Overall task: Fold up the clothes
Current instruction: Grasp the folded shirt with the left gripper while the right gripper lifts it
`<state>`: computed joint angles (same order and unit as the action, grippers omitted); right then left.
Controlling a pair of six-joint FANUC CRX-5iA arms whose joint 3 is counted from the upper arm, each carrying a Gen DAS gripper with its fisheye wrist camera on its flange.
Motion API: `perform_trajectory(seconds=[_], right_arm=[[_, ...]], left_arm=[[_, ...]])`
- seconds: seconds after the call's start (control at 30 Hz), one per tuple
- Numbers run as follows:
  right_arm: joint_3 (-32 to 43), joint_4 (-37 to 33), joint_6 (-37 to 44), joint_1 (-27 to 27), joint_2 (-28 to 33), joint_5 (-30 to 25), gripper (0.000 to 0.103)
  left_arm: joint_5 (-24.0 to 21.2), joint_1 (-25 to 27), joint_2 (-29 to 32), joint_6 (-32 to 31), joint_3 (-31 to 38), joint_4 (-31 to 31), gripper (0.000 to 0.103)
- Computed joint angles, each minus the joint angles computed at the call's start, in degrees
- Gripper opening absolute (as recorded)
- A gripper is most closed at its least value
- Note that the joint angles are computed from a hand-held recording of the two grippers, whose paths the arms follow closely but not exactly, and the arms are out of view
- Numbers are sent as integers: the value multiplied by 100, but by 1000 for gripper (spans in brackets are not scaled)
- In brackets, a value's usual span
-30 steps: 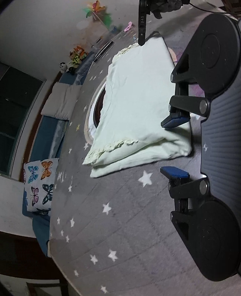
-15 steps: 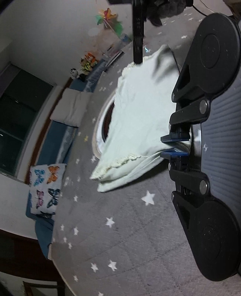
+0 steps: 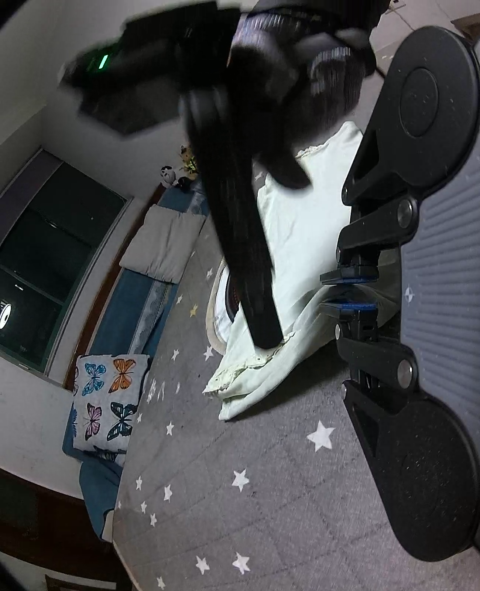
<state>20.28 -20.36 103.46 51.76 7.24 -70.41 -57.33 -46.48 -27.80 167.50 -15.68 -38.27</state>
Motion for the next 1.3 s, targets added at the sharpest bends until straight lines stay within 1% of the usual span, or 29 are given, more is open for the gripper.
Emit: perform_trajectory(seconds=[0.2, 0.27, 0.37, 0.43, 0.47, 0.5, 0.6, 0.67, 0.7, 0.77, 0.8, 0.83, 0.9, 1.0, 1.03, 1.2, 1.3], right_arm=[[310, 531, -258, 451, 527, -176, 40], [302, 644, -283, 533, 582, -169, 40], [142, 1030, -392, 718, 567, -12, 40], [-3, 1229, -445, 798, 518, 162, 36], [-79, 1333, -493, 833, 488, 246, 31], [-172, 1467, -577, 876, 452, 344, 17], [-309, 1561, -652, 862, 361, 475, 6], [-405, 1510, -655, 808, 256, 587, 5], [-444, 1445, -655, 756, 193, 655, 5], [-463, 1249, -647, 623, 94, 710, 4], [-475, 1168, -648, 563, 49, 735, 4], [-486, 1056, -646, 475, -8, 762, 4], [-505, 820, -648, 267, -126, 803, 4], [-554, 486, -633, -73, -300, 850, 4], [-575, 383, -628, -202, -353, 854, 4], [-611, -194, -661, -991, -541, 761, 4], [-682, -316, -666, -1405, -620, 769, 3]], left_arm=[[335, 180, -113, -134, -160, 154, 10], [453, 264, -143, -209, -210, 238, 10], [596, 386, -163, -351, -266, 386, 10], [658, 430, -192, -398, -299, 443, 10], [676, 441, -206, -413, -310, 455, 10], [695, 449, -217, -431, -320, 470, 10], [757, 463, -253, -475, -349, 507, 10], [768, 431, -258, -456, -336, 485, 12], [733, 360, -253, -399, -308, 407, 12], [712, 260, -243, -358, -257, 294, 18], [678, 200, -226, -325, -219, 222, 29], [606, 98, -191, -251, -160, 97, 38], [511, -47, -110, -192, -46, -75, 41], [463, -95, -7, -186, 64, -158, 48], [422, -125, 44, -180, 114, -191, 48], [451, -70, 317, -354, 295, -39, 50], [515, 15, 519, -568, 406, 159, 54]])
